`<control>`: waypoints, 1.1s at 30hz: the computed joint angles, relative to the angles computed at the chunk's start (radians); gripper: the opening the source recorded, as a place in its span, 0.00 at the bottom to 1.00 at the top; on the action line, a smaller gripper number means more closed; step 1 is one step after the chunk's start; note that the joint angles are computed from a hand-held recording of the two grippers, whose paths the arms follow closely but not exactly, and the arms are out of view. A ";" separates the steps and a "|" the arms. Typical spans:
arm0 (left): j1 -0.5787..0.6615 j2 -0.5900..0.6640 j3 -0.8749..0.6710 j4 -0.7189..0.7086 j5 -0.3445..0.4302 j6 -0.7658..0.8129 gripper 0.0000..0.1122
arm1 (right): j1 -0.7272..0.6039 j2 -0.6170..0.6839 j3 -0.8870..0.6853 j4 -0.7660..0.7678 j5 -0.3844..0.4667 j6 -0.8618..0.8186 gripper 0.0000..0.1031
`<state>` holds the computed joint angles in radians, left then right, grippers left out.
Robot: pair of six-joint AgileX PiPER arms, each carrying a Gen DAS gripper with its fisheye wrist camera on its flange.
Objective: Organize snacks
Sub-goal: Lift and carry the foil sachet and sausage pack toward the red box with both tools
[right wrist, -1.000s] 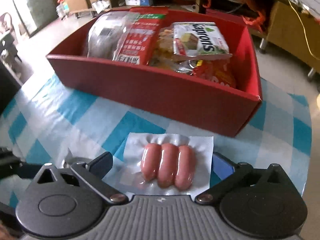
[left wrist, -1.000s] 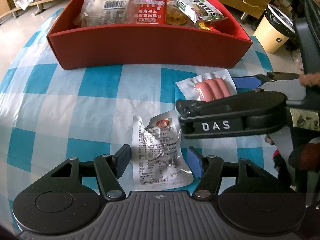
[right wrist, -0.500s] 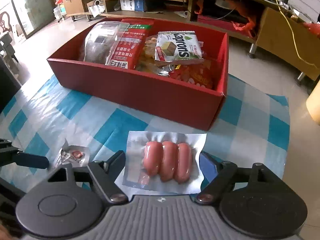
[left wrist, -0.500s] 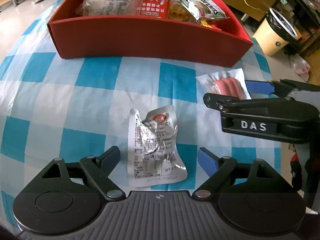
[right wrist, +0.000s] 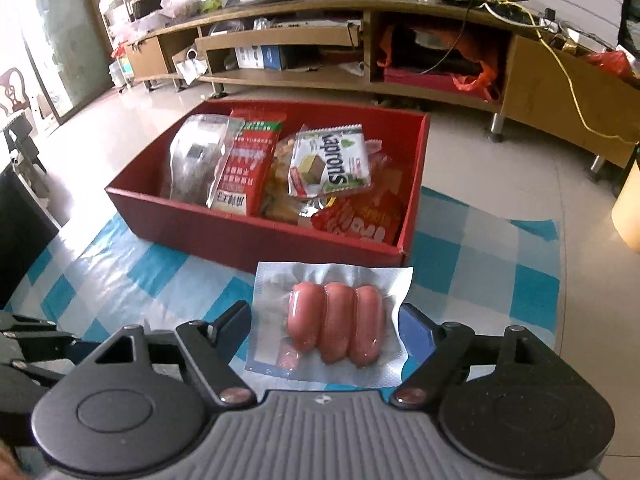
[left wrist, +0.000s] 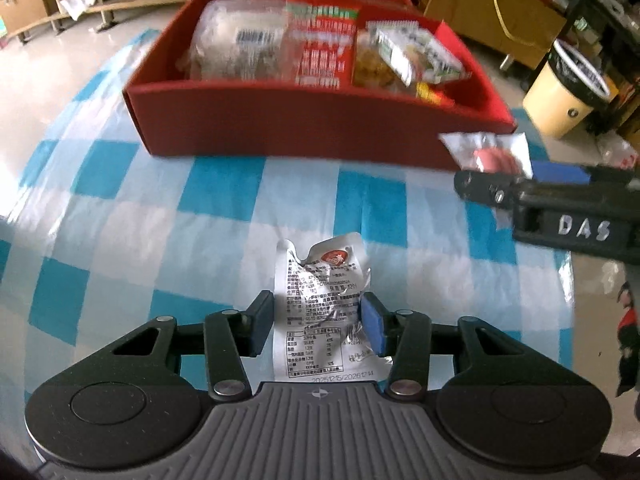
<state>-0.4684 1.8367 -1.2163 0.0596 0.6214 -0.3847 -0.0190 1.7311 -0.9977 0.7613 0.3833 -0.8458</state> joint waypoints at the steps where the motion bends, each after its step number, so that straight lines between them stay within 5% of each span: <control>1: 0.002 -0.012 0.003 0.002 -0.005 -0.002 0.49 | -0.003 -0.002 0.000 0.010 0.002 -0.008 0.76; 33: 0.004 -0.074 -0.051 0.128 -0.020 -0.085 0.49 | -0.005 -0.039 -0.011 0.168 0.007 -0.125 0.76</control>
